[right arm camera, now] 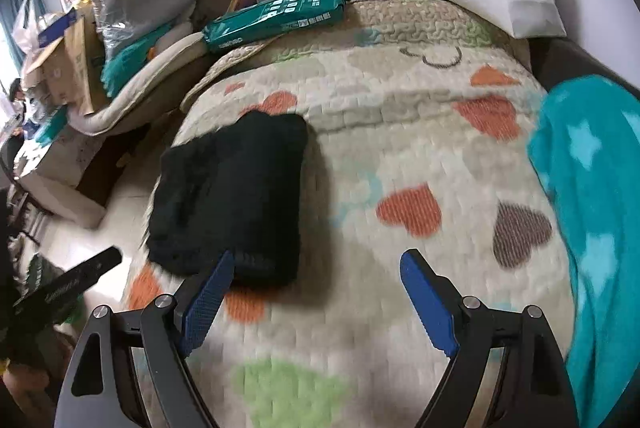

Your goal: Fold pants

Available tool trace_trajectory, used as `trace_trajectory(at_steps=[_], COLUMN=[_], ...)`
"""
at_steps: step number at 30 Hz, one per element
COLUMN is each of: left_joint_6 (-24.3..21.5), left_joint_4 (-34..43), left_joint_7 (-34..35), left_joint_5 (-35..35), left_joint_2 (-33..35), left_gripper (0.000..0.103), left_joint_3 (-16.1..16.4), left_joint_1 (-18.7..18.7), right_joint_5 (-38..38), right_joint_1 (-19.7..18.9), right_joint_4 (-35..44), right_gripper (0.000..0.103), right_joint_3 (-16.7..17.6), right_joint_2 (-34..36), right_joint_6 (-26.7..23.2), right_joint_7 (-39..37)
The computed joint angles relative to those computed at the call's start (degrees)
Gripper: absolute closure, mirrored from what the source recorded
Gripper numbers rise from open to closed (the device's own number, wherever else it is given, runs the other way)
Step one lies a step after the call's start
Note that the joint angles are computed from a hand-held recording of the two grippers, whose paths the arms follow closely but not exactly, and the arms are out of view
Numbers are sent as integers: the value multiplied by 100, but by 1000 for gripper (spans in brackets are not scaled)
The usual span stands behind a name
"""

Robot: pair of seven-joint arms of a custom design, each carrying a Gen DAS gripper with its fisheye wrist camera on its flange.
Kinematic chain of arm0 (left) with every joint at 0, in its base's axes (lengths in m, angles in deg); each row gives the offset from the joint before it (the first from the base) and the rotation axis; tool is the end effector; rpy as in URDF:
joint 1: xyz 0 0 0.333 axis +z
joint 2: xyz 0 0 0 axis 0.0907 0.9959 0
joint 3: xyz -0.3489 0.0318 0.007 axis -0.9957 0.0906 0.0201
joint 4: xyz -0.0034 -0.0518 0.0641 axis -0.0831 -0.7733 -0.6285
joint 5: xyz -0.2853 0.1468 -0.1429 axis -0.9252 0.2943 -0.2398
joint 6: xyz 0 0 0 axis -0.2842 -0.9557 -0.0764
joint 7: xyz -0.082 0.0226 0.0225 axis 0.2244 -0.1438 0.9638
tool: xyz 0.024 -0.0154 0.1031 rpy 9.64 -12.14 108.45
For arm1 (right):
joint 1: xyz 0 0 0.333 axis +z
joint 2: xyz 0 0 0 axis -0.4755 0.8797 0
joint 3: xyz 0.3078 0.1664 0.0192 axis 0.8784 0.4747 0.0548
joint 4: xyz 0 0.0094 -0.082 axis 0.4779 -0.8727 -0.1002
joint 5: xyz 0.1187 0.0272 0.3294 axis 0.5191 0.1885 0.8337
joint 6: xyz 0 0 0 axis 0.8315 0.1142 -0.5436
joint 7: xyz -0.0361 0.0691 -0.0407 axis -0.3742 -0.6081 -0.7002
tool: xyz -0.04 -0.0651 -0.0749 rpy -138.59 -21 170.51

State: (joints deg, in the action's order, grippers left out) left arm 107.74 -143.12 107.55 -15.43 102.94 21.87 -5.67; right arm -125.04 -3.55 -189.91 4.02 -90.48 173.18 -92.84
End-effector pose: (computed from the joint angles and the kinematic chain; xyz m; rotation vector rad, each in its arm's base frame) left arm 0.5090 -0.2840 0.4142 -1.8514 2.1388 -0.7607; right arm 0.3835 0.2799 0.4302 -1.3447 2.2315 -0.6411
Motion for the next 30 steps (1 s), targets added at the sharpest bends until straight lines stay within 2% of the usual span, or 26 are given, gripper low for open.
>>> trace_trajectory(at_steps=[4,6,8,11,13,17,21,24,27,30], left_joint_6=[58,13,-118,-132,-112,57,73,-81,-186,-183], left_joint_4=[116,123,146,78,41,0,59,137,181,166], left_joint_7=[183,332,605,1073,1384,1623,1630,1799,1873,2010], left_joint_5=[-240,-473,-918,-1794,-2295,-2540,-2474,-2765,-2943,-3159], left_joint_2=[195,265,327,342,328,242,255,347,380,359], left_gripper=[32,32,32,32,32,32,32,32,32,32], left_joint_3=[-134,-283,-576,-1106,-1396,-1382,-1214,-1399,-1395,-1446], left_joint_1=[209,400,711,1243,1513,1457,1293,1474,1483,1535], right_joint_5=[586,878,669,49,-79,323,989,1658,1949,2049], right_joint_1=[-37,-32,11,81,23,-140,-145,-46,203,315], right_joint_4=[428,455,422,520,667,1509,2733,3795,4671,4769], right_gripper=[12,12,12,11,11,11,12,13,12,12], right_joint_3=[-119,-155,-239,-279,-291,-369,-362,-325,-490,-667], right_joint_2=[689,898,834,621,575,1045,1956,2798,3452,3455], right_joint_6=[167,407,491,61,-101,-362,-664,-1267,-2038,-2038], right_joint_7=[-853,-1189,-956,-368,-376,-1434,-3045,-4228,-4745,-4561])
